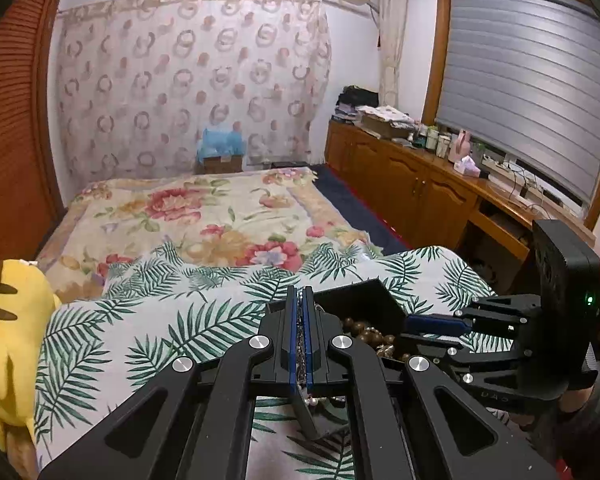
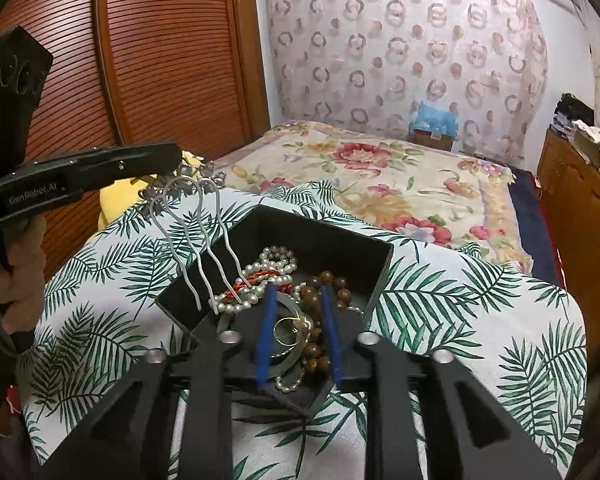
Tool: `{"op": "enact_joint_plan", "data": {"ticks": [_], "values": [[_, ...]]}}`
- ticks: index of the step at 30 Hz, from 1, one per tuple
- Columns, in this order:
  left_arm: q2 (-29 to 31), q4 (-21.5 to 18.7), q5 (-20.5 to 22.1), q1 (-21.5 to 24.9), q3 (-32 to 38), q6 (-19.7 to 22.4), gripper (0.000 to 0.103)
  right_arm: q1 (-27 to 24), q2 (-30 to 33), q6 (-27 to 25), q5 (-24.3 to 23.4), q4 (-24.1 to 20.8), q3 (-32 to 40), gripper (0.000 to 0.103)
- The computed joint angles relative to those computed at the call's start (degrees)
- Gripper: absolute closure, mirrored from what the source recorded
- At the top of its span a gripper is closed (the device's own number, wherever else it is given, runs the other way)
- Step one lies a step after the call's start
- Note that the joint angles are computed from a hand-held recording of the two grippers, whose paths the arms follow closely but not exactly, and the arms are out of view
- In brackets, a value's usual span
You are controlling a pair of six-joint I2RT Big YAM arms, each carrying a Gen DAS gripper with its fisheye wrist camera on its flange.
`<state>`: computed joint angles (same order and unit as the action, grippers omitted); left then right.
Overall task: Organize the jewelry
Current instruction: 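Carry the hairpin into the black box with the left tool while the right tool drops the ring, then grasp the small silver ring with the left tool while the right tool grasps the green jade earring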
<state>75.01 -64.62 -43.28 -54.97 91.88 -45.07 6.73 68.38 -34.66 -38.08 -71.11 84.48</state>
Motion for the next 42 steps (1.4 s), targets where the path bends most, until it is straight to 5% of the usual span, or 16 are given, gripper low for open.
{"op": "enact_joint_plan", "data": {"ticks": [24,42], "values": [[3.7,2.9,7.3,1.5,1.5,3.8,0.101,-5.3,-1.8,-0.9,0.2,-0.5,-1.3,0.075],[2.1,-5.0,3.2,-8.1,-2.3,-7.4,0.101,-10.0,-10.0,-10.2,-0.5,-9.6,-8.5,0.075]]}}
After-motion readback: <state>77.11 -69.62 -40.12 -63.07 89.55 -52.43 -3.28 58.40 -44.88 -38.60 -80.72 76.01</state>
